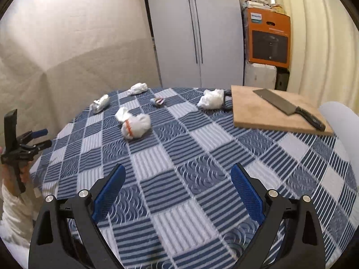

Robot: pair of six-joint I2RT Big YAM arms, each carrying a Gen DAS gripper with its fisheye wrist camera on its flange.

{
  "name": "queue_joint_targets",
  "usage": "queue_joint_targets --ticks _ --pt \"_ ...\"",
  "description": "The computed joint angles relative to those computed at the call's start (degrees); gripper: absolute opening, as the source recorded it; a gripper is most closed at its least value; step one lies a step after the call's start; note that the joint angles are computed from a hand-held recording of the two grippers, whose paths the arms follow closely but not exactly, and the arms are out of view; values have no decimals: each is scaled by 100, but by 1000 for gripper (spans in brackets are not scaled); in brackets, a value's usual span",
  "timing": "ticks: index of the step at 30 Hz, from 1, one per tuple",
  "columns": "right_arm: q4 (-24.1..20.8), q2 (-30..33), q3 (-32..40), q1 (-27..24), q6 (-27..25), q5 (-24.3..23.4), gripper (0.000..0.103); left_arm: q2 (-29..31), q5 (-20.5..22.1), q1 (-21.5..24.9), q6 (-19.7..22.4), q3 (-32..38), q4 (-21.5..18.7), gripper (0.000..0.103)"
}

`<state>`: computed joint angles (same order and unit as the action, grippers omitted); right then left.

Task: Collect trash
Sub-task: 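Move both tools back over the table toward the foil roll and tissue, then grasp the foil-wrapped roll with the left tool while the right tool grasps white tissue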

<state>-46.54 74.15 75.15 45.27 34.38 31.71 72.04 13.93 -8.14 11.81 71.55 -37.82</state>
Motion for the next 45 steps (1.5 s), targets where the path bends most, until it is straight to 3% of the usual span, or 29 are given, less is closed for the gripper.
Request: queue_joint_targets --ticks 2,7,10,16,18,26,31,34,36,38,40,41,43,45 --pt "-11 170 227 -134 -167 -9 93 241 17 17 28 287 -82 97" --pt "-156 677 842 -587 -534 -464 93 955 -455 -48 73 1058 -220 97" --pt "-526 1163 1467 -904 -716 -629 93 1432 -837 -104 76 1632 -416 97" --pt "-996 1932 2505 -1343 -775 -1044 93 2215 -975 -100 -180 2636 -823 97" --pt "-1122 2261 2940 -1521 -734 -1376 93 2567 -1114 -124 -287 3053 -1026 97" --pt "-1472 3305 4184 -1968 -322 -1443 93 3724 -1445 -42 -846 4519 -1490 97" --pt "-1374 3700 4430 -2192 -26 -1252 93 4171 -1368 54 -1087 5095 -1638 97" --pt "-1021 3793 4228 -2269 1 -1145 93 4296 -1260 108 -1315 5169 -1599 97" --pt "-714 3759 3962 -2324 28 -1192 93 4252 -1352 102 -1268 5009 -1354 97" --pt "-919 3902 4068 -2391 123 -1175 92 4246 -1615 60 -1078 4926 -1227 97" --pt "-764 3850 3911 -2450 290 -1247 92 4305 -1675 40 -1061 4967 -1221 97" --pt "-740 3848 3893 -2471 306 -1336 88 4329 -1587 49 -1043 4999 -1263 97" --pt "-780 3896 3946 -2472 263 -1318 69 4391 -1595 36 -972 5085 -1360 89" --pt "-982 4013 4137 -2411 114 -1010 58 4461 -1527 37 -941 5188 -1452 75"
